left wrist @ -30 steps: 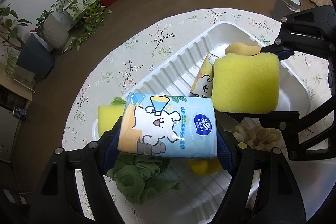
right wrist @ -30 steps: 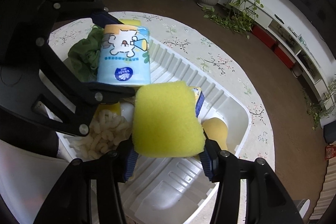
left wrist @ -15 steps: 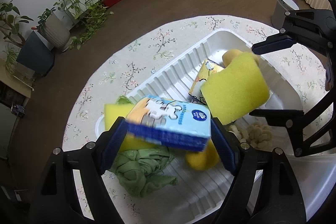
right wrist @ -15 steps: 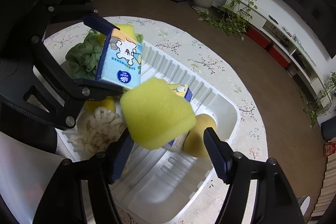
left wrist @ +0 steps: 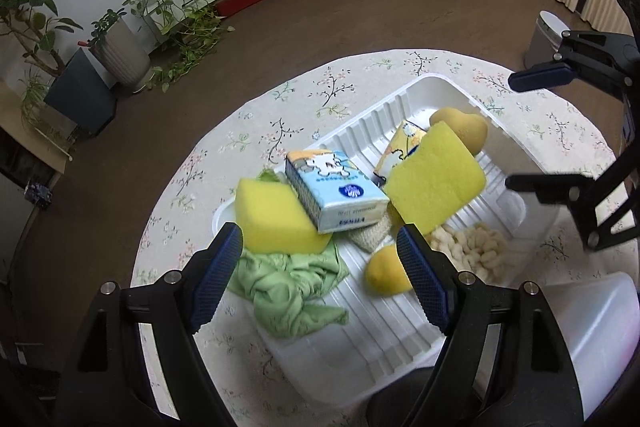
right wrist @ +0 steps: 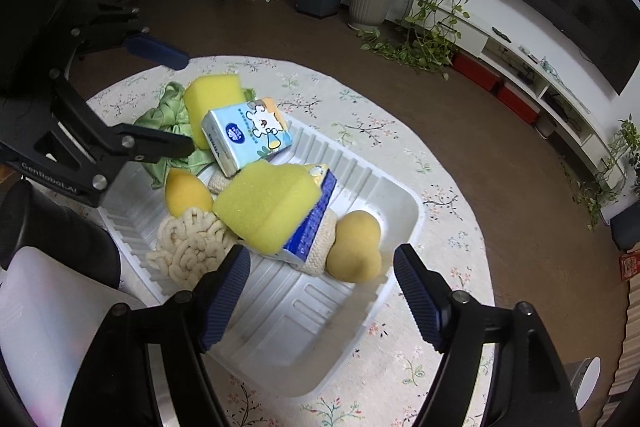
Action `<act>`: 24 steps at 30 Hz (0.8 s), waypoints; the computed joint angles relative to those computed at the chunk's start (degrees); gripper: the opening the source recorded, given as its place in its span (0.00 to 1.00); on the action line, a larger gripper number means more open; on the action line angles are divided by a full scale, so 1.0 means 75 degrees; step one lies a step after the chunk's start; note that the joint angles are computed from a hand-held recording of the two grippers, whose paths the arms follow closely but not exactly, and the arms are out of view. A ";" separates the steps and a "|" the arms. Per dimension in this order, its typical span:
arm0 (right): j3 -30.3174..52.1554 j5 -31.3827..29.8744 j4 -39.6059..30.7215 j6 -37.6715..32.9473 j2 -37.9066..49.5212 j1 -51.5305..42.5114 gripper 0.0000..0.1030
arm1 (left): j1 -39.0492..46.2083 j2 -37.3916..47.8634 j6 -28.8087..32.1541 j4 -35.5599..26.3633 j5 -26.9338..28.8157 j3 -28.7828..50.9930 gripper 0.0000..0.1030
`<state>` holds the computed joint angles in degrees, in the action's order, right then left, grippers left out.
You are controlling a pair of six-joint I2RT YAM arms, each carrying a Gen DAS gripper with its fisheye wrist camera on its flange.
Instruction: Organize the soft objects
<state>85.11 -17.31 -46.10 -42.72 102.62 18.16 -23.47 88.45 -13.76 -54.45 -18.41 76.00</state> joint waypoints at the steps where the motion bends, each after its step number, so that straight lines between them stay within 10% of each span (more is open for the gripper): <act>1: 0.0013 -0.0014 -0.0022 0.0027 -0.0027 -0.0024 0.75 | -0.0027 -0.0087 -0.0058 -0.0026 -0.0013 -0.0060 0.77; 15: -0.0216 -0.0078 -0.0320 0.0043 -0.0595 -0.0740 0.75 | 0.0082 -0.2208 -0.1098 -0.0336 -0.0427 -0.1204 0.77; 24: -0.0781 -0.1079 -0.0790 0.0207 -0.1632 -0.2308 0.75 | -0.1594 -0.4600 -0.3956 -0.1679 -0.1959 -0.2282 0.82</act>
<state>79.25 -25.40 -52.02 -41.17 90.38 0.86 -35.42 53.95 -43.44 -67.04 -33.10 58.89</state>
